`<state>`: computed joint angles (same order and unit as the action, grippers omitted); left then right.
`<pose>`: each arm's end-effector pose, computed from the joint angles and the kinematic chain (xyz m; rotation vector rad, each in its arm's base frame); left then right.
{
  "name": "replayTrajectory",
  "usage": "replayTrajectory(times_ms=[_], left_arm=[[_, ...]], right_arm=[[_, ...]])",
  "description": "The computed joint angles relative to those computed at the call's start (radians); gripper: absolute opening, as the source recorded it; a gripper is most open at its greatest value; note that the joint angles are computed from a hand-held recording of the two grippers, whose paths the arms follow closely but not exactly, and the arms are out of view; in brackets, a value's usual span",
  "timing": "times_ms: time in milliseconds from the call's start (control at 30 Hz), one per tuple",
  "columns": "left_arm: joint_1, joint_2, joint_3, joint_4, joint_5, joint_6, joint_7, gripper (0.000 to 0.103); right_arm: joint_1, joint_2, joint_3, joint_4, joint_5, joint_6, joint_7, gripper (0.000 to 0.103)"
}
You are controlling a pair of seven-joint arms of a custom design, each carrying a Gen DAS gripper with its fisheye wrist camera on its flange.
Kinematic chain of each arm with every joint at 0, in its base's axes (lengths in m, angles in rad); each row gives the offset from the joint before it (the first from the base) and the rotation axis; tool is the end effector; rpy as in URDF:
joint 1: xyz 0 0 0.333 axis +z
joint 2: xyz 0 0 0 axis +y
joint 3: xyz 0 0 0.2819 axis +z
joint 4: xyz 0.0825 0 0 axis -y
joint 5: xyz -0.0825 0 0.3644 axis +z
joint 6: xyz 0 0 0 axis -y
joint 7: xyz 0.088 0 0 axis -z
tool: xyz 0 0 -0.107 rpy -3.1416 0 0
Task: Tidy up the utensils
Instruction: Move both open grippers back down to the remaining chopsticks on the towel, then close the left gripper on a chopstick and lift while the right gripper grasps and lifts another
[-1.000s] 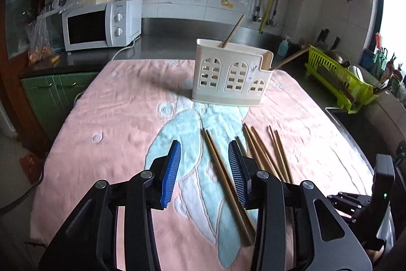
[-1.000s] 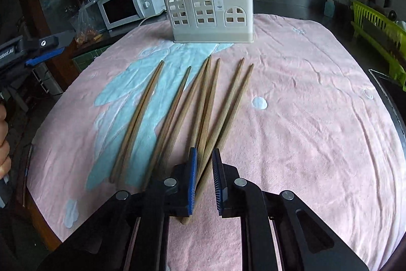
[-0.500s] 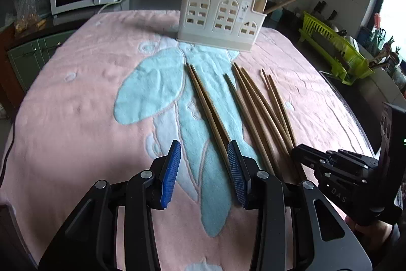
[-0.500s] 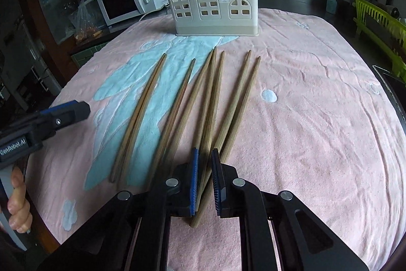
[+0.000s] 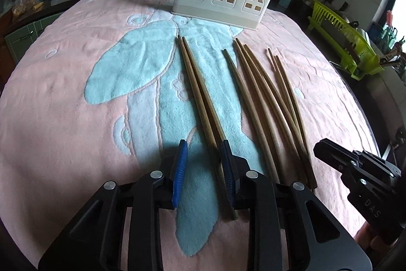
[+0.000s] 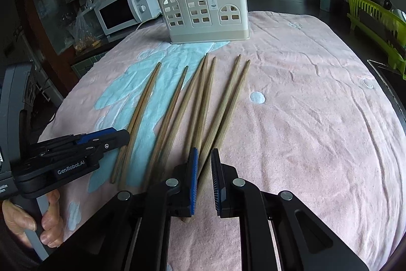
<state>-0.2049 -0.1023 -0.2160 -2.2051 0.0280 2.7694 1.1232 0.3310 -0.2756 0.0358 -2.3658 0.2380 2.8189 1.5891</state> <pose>0.4957 -0.2260 0.4771 -1.9391 1.9437 -0.8692 0.4670 0.1679 0.4950 -1.8490 1.5847 -0.3641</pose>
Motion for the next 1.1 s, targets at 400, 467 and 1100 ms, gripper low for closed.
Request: replayTrajectory(times_ms=[400,467,1100], left_arm=[[0.014,0.015,-0.027,0.044,0.283,-0.083,-0.246,0.02],[0.014,0.025,-0.037,0.067,0.342,-0.123,-0.294,0.019],[0.016,0.007,-0.012,0.064,0.429,-0.18,-0.302,0.007]], right_arm=[[-0.005,-0.012,-0.006,-0.02,0.01,0.002,0.005,0.011],[-0.004,-0.012,-0.009,-0.022,0.014,0.001,0.003,0.011],[-0.033,0.025,0.034,0.006,-0.049,-0.016,0.09,0.011]])
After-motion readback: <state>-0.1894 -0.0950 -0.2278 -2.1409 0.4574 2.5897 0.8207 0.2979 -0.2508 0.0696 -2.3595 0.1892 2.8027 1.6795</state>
